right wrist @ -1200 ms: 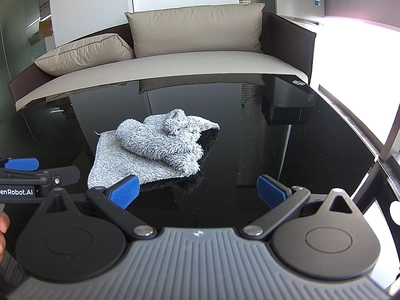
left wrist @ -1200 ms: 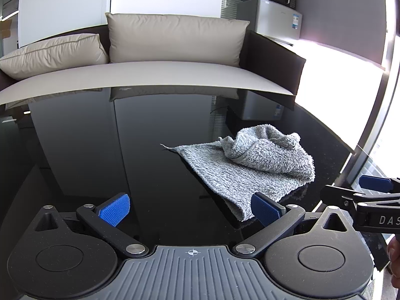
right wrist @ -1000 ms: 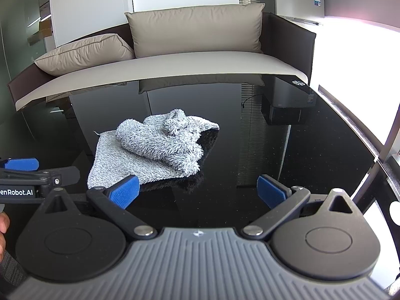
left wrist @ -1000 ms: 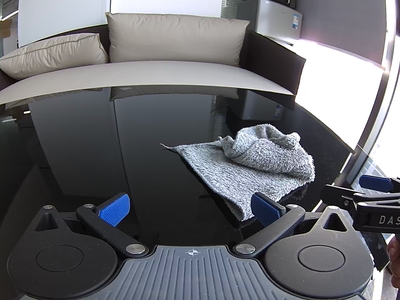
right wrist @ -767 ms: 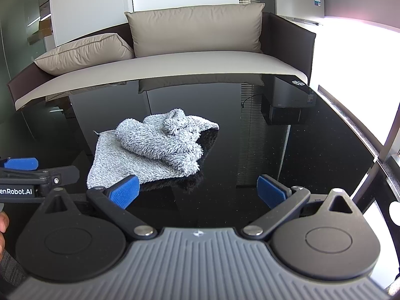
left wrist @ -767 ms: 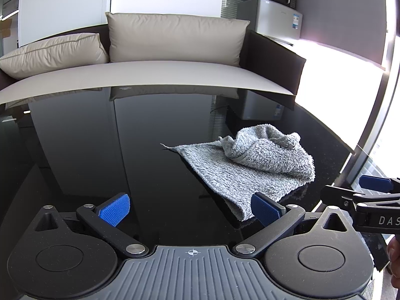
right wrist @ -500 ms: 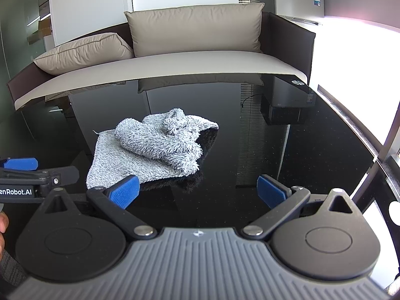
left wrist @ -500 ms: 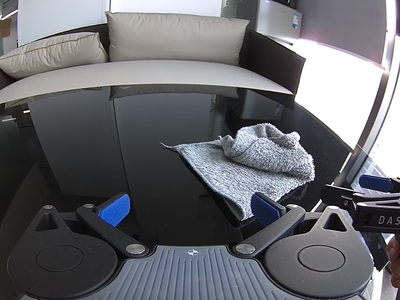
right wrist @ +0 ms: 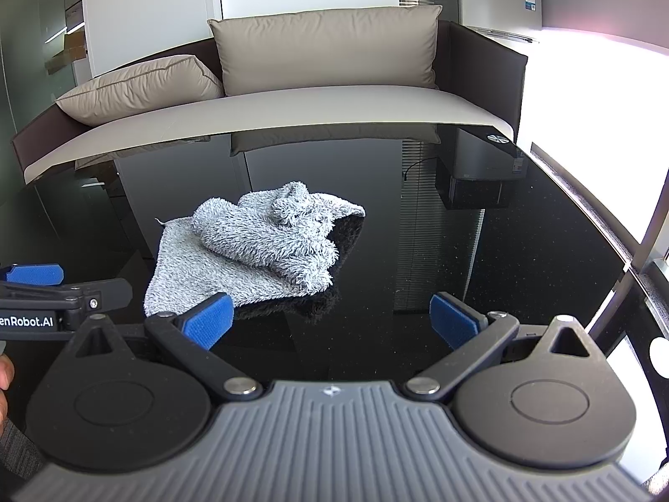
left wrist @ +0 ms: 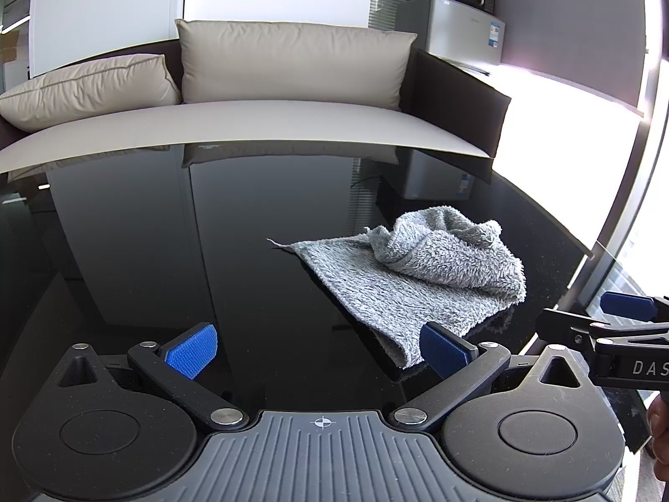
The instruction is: Fold towel
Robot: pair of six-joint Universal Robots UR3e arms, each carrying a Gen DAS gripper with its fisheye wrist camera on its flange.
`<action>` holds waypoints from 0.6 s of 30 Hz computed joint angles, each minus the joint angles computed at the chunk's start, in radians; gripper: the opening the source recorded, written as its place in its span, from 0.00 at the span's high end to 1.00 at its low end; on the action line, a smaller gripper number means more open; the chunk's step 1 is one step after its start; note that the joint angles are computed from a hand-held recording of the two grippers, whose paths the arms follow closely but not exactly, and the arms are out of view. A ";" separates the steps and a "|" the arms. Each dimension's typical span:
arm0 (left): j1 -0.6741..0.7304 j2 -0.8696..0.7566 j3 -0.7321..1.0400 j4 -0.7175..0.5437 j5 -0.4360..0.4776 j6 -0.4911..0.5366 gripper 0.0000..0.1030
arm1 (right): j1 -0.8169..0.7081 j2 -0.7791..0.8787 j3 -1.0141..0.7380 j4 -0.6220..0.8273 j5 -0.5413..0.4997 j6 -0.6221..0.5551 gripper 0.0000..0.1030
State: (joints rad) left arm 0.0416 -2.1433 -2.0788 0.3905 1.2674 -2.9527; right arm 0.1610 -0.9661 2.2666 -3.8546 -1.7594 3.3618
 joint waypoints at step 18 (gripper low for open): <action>-0.002 -0.005 0.013 -0.011 0.002 -0.002 0.01 | -0.002 0.001 0.002 -0.003 0.001 0.001 0.01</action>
State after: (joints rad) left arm 0.0395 -2.1481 -2.0654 0.3800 1.2694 -2.9543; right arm 0.1591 -0.9655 2.2686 -3.8579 -1.7587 3.3624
